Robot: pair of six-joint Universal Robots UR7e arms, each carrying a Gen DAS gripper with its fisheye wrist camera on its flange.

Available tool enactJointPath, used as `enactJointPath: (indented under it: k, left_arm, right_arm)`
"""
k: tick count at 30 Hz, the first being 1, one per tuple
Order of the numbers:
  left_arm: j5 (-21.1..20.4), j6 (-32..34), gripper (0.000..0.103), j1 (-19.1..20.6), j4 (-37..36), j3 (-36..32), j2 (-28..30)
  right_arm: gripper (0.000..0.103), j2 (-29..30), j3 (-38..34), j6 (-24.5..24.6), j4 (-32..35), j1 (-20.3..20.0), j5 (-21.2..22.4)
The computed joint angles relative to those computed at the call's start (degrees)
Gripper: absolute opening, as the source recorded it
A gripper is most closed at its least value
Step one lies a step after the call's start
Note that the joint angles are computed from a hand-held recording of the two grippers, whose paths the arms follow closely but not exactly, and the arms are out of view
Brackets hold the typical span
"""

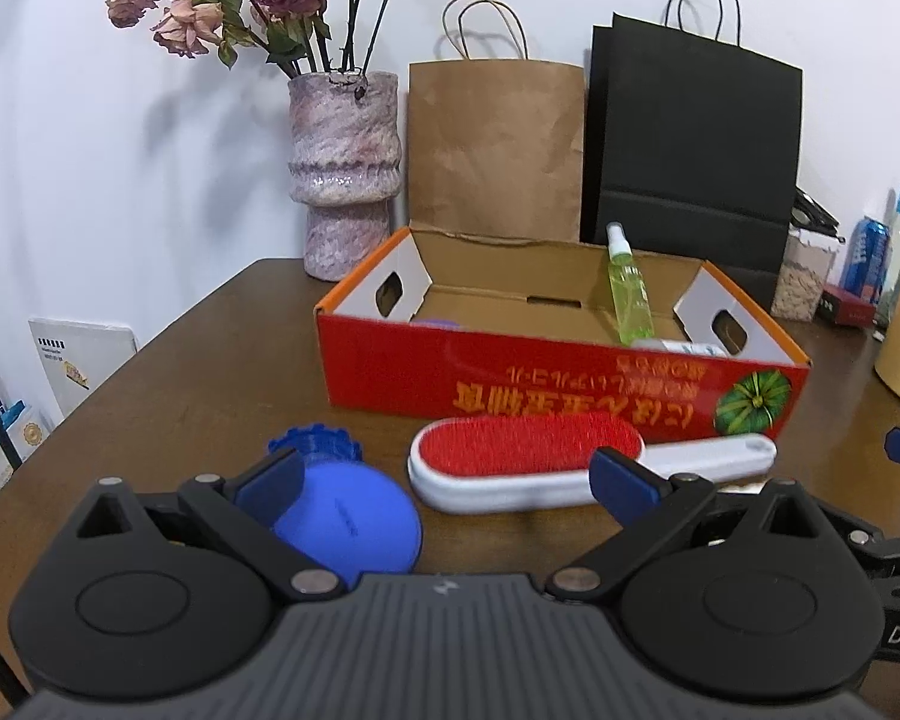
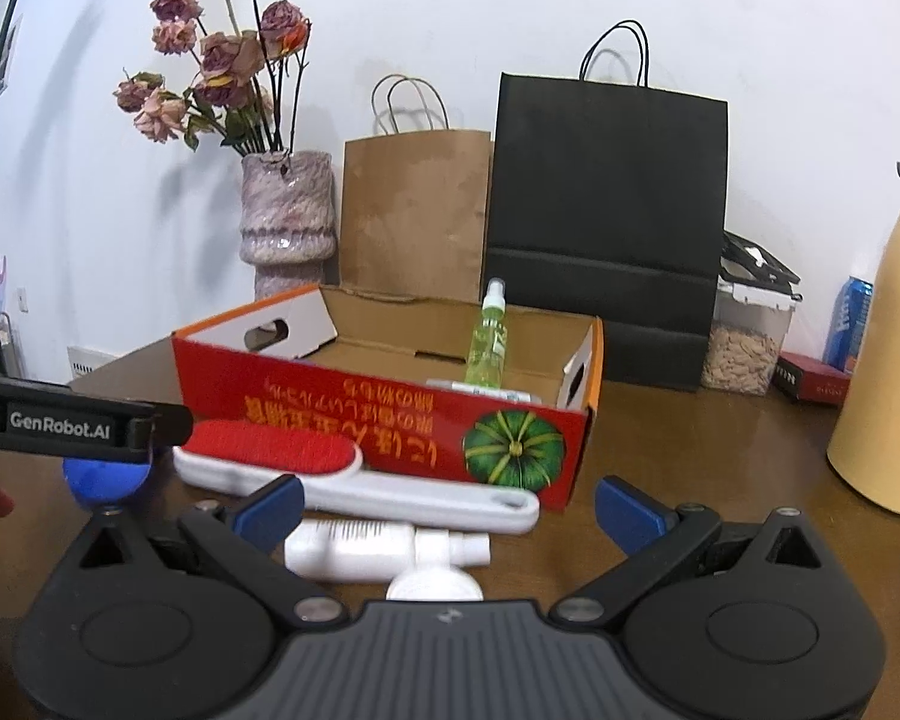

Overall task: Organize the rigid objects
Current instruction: 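Withdraw both empty tools from the box back toward the table items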

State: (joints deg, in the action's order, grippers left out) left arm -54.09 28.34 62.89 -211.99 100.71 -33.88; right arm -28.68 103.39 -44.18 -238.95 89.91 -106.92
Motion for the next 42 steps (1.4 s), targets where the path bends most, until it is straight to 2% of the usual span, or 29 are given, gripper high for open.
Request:
enactJointPath:
  k: [9, 17, 21, 26, 31, 35, 42]
  left_arm:
    - [0.8, -0.3, 0.103, 0.0, -2.1, 5.0, -1.9]
    - [1.5, -1.1, 0.103, 0.3, -1.9, 6.2, -2.7]
    - [1.5, -1.1, 0.103, 0.4, -1.6, 6.0, -2.7]
    - [1.5, -0.8, 0.103, 0.4, -1.8, 5.9, -2.5]
    - [1.5, -0.7, 0.103, 0.4, -1.9, 5.9, -2.4]
    - [1.6, -0.7, 0.103, 0.4, -1.7, 5.8, -2.5]
    - [1.4, -0.4, 0.103, 0.5, -1.7, 5.7, -2.4]
  right_arm:
    - [0.103, -0.3, 3.5, 1.1, -1.4, 0.1, -1.5]
    - [0.103, -0.4, 5.2, 1.4, -1.4, 0.3, -2.4]
    - [0.103, -0.7, 4.2, 2.9, 1.8, 0.2, -4.1]
    - [0.095, -0.6, 1.6, 4.1, 7.4, 0.2, -7.0]
    - [0.092, -0.4, -0.5, 5.4, 10.7, 0.2, -7.5]
    - [0.079, -0.6, -1.9, 6.7, 13.9, 0.1, -7.8]
    - [0.062, -0.4, -3.8, 8.0, 17.1, 0.1, -7.6]
